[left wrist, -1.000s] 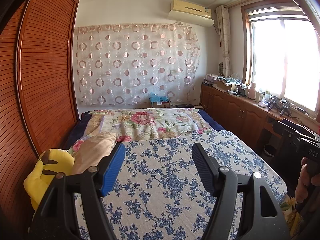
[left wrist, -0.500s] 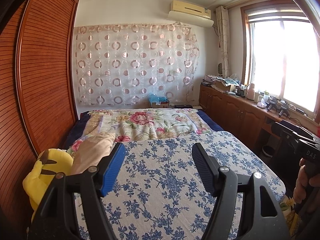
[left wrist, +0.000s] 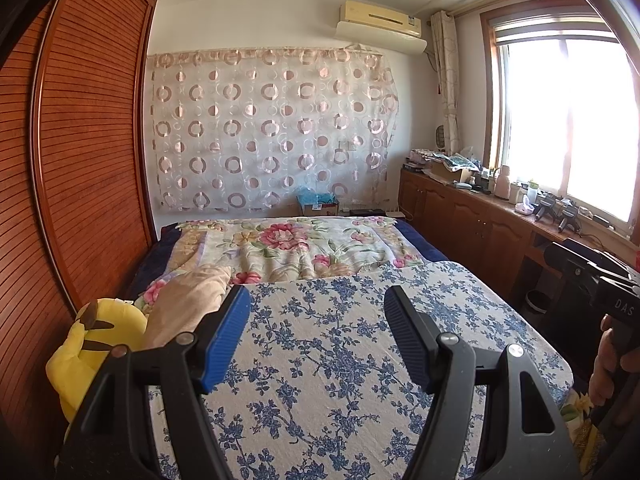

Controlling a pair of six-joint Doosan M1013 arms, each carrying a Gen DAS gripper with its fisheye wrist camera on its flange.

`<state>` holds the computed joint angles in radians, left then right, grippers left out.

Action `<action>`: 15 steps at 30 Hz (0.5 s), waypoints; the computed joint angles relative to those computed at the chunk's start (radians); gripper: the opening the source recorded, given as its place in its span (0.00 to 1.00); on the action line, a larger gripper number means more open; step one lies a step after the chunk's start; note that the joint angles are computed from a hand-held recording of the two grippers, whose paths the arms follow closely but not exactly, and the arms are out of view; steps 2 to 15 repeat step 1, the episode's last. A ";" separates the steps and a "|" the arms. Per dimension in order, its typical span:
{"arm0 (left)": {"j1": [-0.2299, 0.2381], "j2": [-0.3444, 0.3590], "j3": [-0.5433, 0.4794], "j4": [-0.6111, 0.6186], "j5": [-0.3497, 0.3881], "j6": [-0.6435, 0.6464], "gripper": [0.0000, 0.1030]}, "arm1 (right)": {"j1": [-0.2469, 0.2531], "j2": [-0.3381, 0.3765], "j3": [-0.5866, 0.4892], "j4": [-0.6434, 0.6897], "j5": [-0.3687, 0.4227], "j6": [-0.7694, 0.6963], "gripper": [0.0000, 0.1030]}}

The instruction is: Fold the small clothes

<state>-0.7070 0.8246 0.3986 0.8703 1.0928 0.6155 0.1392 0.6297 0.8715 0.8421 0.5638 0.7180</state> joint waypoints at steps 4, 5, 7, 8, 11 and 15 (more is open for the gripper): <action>0.001 0.002 -0.006 -0.002 0.003 0.006 0.68 | 0.000 0.000 0.000 0.000 0.001 0.000 0.79; 0.001 0.002 -0.006 -0.002 0.003 0.006 0.68 | 0.000 0.000 0.000 0.000 0.001 0.000 0.79; 0.001 0.002 -0.006 -0.002 0.003 0.006 0.68 | 0.000 0.000 0.000 0.000 0.001 0.000 0.79; 0.001 0.002 -0.006 -0.002 0.003 0.006 0.68 | 0.000 0.000 0.000 0.000 0.001 0.000 0.79; 0.001 0.002 -0.006 -0.002 0.003 0.006 0.68 | 0.000 0.000 0.000 0.000 0.001 0.000 0.79; 0.001 0.002 -0.006 -0.002 0.003 0.006 0.68 | 0.000 0.000 0.000 0.000 0.001 0.000 0.79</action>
